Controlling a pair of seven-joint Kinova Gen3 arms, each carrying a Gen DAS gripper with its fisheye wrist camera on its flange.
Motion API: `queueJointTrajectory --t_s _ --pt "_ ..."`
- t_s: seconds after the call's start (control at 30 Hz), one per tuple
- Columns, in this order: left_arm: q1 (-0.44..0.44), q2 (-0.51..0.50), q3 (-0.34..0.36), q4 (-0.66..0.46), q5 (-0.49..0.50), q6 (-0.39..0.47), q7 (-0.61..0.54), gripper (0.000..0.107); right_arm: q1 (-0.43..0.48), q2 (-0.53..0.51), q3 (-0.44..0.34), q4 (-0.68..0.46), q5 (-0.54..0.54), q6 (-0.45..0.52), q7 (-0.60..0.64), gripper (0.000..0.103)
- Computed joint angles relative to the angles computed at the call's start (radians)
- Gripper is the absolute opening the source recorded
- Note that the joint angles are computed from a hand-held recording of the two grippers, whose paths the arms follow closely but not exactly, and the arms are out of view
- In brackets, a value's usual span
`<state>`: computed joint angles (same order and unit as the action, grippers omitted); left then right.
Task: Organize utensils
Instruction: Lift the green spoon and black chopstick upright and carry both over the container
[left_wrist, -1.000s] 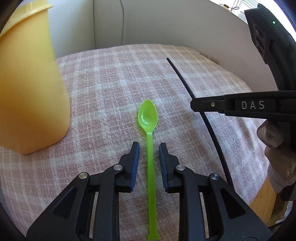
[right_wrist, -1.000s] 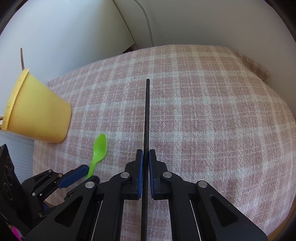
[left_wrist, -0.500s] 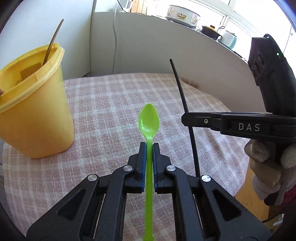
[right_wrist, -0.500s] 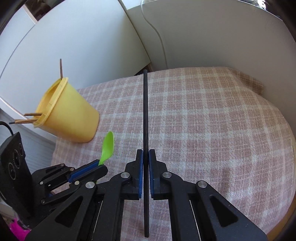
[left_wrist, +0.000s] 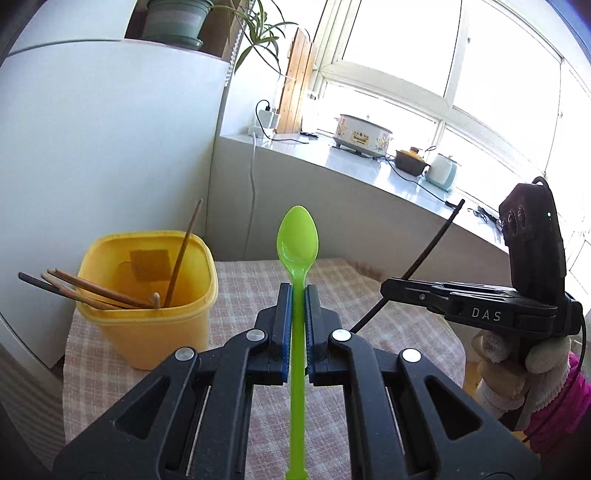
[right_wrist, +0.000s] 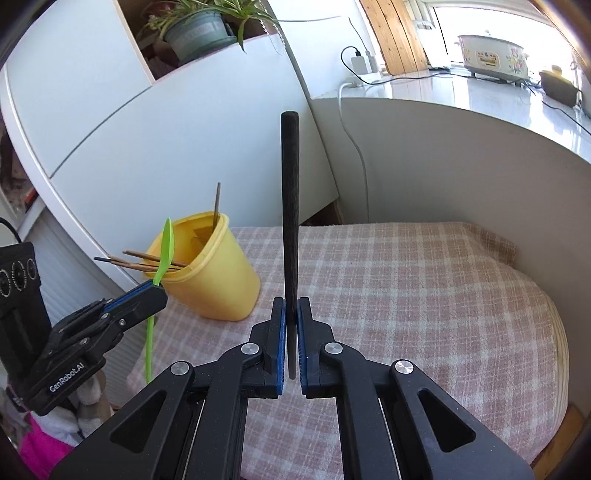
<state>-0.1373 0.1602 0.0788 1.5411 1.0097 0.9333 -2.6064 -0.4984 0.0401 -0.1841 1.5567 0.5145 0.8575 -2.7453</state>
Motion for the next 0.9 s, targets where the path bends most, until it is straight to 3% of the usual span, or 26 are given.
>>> queueJointTrajectory --t_s 0.27,0.57,0.8,0.9 --pt "-0.050 0.021 -0.007 -0.041 0.105 -0.053 -0.007 0.004 -0.056 0.052 -0.013 -0.106 0.132 0.009 -0.034 0.004" --pt "-0.029 0.085 0.034 -0.087 0.142 -0.259 0.025 0.004 -0.115 0.132 0.050 -0.195 0.144 -0.027 0.008 0.004" --pt "-0.013 0.118 0.075 -0.115 0.097 -0.410 0.066 0.004 -0.127 0.156 0.079 -0.254 0.137 -0.044 0.053 0.004" --pt "-0.016 0.142 0.091 -0.141 0.053 -0.429 0.124 0.004 -0.129 0.171 0.091 -0.278 0.133 -0.054 0.070 0.004"
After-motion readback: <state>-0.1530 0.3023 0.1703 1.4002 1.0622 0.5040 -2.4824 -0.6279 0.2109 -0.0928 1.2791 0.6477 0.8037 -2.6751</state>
